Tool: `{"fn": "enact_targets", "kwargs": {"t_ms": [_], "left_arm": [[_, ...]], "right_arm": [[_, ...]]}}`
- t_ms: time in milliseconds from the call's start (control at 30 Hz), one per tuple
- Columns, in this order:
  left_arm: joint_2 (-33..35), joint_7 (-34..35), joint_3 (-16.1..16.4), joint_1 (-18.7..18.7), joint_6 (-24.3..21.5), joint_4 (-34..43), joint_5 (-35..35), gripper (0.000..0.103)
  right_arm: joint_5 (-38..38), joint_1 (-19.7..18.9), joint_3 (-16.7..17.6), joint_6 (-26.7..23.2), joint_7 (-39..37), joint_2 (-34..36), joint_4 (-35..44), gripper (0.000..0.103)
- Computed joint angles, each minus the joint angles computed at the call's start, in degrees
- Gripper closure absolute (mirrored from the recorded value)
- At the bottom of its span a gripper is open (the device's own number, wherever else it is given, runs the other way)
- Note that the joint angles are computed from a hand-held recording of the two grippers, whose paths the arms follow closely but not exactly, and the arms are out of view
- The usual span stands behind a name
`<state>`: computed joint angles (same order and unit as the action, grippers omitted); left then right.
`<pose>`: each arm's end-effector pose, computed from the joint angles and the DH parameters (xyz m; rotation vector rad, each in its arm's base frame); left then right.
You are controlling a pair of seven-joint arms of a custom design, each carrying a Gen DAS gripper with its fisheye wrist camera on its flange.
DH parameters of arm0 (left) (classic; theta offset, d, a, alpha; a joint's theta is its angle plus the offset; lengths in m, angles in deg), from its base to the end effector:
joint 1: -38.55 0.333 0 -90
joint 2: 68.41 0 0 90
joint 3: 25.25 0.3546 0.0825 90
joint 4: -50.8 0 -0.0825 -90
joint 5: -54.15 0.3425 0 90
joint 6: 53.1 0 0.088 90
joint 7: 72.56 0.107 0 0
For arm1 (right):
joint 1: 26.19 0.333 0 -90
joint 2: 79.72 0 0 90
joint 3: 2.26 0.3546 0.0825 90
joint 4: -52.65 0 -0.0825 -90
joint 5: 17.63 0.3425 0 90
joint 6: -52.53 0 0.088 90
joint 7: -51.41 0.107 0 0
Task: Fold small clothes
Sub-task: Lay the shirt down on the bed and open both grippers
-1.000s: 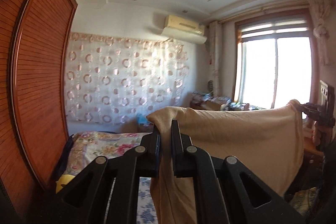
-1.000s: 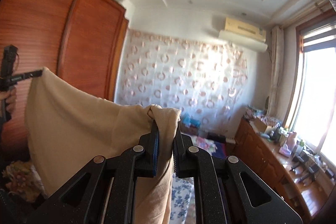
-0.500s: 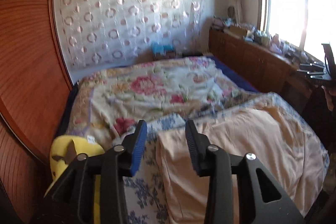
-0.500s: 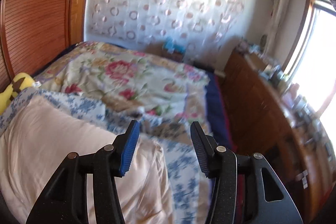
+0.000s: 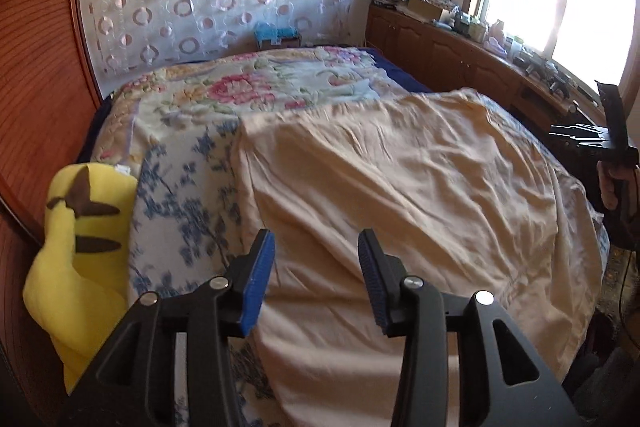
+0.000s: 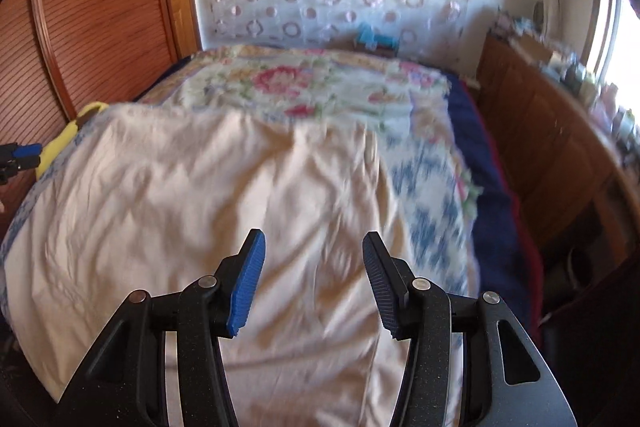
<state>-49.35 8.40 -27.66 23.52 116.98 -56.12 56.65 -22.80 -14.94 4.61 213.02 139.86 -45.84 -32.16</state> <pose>0.6270 -0.1962 0.4913 -1.6589 1.9854 -0.8832 0.7117 0.2119 0.4705 -2.0588 1.4082 -0.5772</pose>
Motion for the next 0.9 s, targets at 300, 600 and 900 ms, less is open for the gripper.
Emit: {"fn": "enact_targets", "kwargs": {"t_ms": [300,600,900], "left_arm": [[2.23,-5.8,3.04,-3.74,-4.75,0.25,6.6,0.06],[2.81,-12.47,6.44,-6.26,-0.04,-1.53,12.43,0.053],[2.57,-11.51,6.15,-6.02,0.1,-1.89,11.45,0.051]], "right_arm": [[3.54,-2.25,0.55,-1.97,3.58,1.56,-1.84,0.052],[5.34,-2.4,1.7,-2.84,1.71,3.37,0.78,0.065],[-1.78,1.56,-3.2,3.26,6.23,2.74,-2.86,0.065]]}}
